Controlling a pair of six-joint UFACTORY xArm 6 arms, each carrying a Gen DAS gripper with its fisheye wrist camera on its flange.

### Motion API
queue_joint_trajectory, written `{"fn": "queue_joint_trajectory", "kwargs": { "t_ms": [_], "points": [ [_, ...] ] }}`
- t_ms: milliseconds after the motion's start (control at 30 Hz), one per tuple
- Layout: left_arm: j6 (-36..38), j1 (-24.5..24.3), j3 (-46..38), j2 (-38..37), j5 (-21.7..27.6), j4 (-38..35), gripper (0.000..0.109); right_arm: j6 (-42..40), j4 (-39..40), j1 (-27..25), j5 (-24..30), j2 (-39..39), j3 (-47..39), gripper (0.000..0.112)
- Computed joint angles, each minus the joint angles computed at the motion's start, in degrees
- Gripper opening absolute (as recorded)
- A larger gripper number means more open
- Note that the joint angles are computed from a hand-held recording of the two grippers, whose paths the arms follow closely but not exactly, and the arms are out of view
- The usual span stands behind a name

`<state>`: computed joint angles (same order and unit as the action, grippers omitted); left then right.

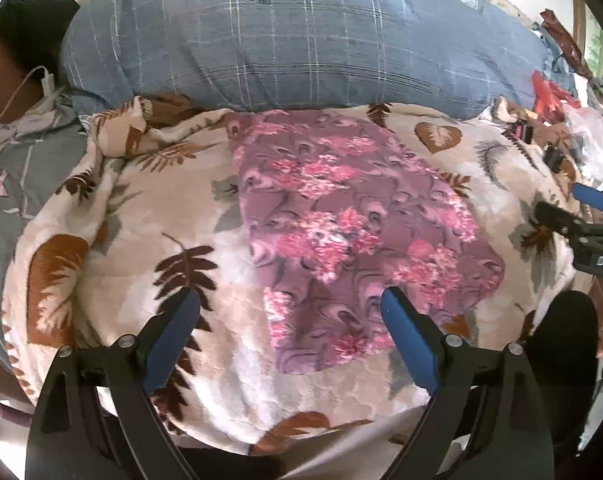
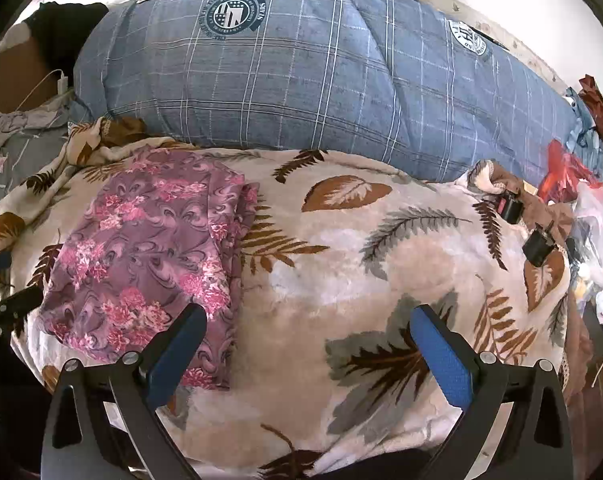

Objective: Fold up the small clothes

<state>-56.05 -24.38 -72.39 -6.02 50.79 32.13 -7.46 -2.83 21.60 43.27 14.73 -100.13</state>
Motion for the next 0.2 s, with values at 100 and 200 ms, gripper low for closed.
{"fn": "queue_joint_trajectory", "kwargs": {
  "t_ms": [100, 200],
  "points": [
    [-0.7, -0.7, 0.1, -0.1, -1.7, 1.3, 0.093, -0.1, 0.0, 0.0, 0.2, 0.2, -0.3, 0.102],
    [-0.4, -1.2, -0.8, 0.3, -1.5, 1.5, 0.093, 0.3, -0.3, 0.0, 0.2, 0.0, 0.0, 0.102]
  ]
}}
